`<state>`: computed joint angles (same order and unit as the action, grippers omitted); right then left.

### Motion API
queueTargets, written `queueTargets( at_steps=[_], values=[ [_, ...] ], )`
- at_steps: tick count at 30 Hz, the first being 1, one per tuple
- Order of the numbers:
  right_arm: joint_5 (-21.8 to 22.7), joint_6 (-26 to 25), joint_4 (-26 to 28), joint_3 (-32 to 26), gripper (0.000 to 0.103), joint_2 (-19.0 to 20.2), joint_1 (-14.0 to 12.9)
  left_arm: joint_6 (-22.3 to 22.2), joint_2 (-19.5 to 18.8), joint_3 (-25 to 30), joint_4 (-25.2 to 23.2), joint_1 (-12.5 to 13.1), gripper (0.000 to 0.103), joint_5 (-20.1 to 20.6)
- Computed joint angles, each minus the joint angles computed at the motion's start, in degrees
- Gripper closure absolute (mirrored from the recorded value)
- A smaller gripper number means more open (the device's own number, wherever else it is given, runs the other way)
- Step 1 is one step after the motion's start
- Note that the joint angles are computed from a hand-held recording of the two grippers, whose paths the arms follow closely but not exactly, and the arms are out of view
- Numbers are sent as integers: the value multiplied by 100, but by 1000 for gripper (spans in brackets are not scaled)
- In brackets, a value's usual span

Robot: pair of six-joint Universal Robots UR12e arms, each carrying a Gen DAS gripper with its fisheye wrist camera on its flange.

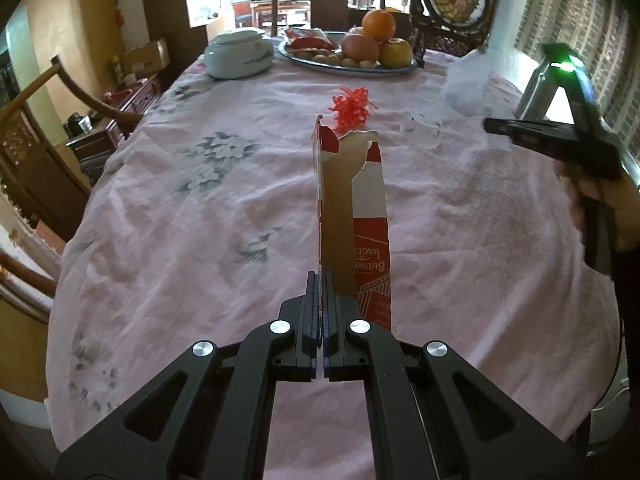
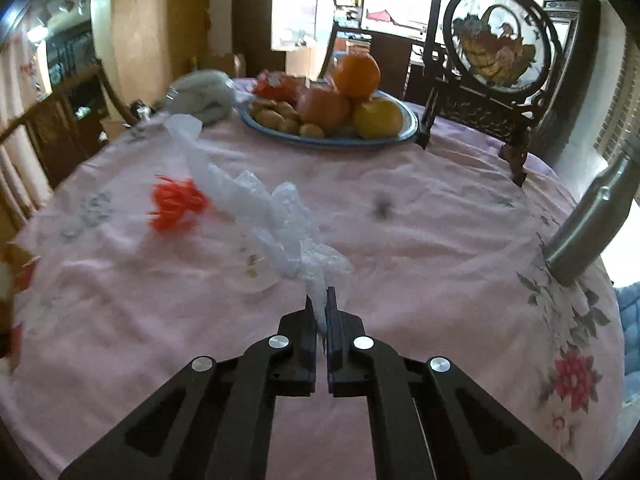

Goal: Collect trash
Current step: 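Grasp the clear plastic bag with the right tool while the left tool holds the carton, then carry the carton and bag with both tools over the orange basket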

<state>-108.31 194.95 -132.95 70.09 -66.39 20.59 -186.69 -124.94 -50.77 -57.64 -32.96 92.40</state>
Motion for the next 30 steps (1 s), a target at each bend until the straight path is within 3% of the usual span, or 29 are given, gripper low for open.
queueTargets(
  at_steps=[8,15,22,30],
  values=[
    [447,336,-488,675,99,-599,260,-248,536,-770,390,-58,100,311],
    [813,582,-669,1091,99,-916,549,-523,1104,-1624,769,-133,100,863],
    [920,517,-620,1156,99,-959,854,-913,1637,-2418,1076,-99,100,1013],
    [1265,240,-654,921,99,-729,1218,-1313,2132,-3123,1268,-21,100,1221]
  ],
)
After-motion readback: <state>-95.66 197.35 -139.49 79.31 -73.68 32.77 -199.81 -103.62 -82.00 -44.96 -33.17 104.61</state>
